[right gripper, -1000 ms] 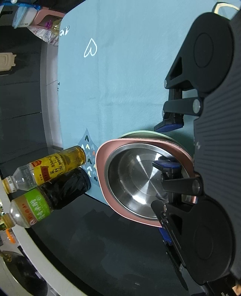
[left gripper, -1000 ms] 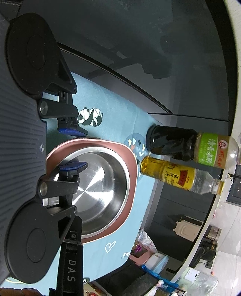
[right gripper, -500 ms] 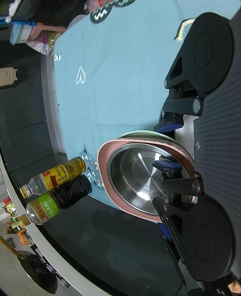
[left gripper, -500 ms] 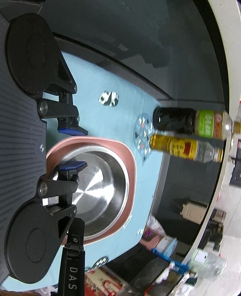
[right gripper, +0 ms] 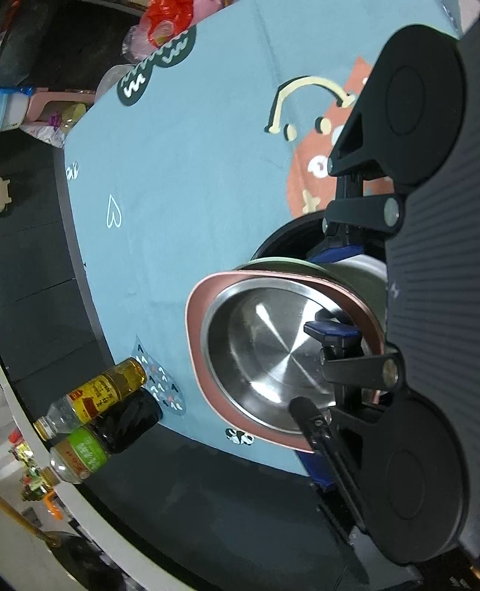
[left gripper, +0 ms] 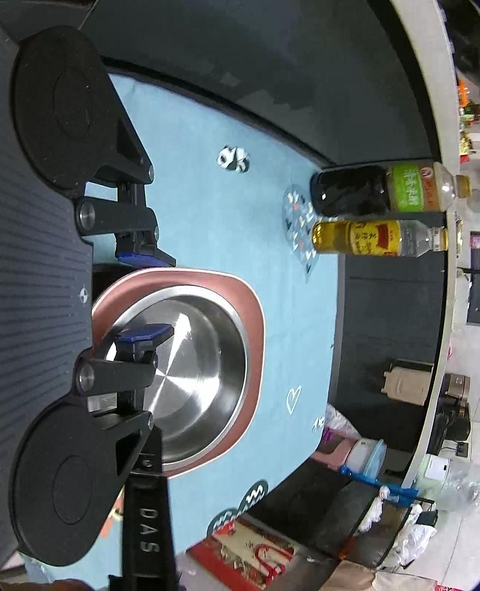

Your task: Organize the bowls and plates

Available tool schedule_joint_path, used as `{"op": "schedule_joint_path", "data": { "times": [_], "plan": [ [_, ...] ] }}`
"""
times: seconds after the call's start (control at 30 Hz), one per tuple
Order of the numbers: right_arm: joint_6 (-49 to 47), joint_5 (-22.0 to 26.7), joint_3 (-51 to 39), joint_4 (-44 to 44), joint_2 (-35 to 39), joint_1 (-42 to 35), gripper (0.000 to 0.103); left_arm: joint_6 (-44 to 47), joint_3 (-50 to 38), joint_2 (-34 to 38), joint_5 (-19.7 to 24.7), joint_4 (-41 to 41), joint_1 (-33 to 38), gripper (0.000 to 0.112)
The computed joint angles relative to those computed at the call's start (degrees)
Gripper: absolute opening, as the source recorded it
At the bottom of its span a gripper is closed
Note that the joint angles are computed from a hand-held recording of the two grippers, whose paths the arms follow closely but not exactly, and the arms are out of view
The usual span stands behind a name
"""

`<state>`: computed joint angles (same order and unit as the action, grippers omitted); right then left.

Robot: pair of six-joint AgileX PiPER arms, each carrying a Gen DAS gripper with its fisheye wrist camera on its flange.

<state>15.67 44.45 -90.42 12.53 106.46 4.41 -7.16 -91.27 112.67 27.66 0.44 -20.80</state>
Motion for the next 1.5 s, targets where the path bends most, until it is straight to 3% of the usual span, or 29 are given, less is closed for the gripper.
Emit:
{"op": "schedule_joint_path", "data": {
  "times": [0.43, 0.97, 1.17, 1.5],
  "plan": [
    [-1.52, -2.77, 7.46, 1.2, -4.45, -0.01, 0.032, 0.98, 5.13, -2.89, -2.16, 0.34, -0.68, 0.029],
    [-1.96, -2.89, 11.4, 1.28, -7.92, -0.33, 0.032, 5.32, 8.77, -5.48, -2.18, -1.96, -1.27, 0.029],
    [-1.39, -4.79, 13.22, 1.55, -9.06, -1.12, 0.043, 6.87, 7.7, -5.23, -0.17, -4.73, -0.54, 0.033],
    [-3.03, -6.58, 15.68, 4.31, -10.43, -2.71, 0.046, 4.26, 8.36, -5.97, -0.57, -2.94, -0.35, 0.036]
  ]
}}
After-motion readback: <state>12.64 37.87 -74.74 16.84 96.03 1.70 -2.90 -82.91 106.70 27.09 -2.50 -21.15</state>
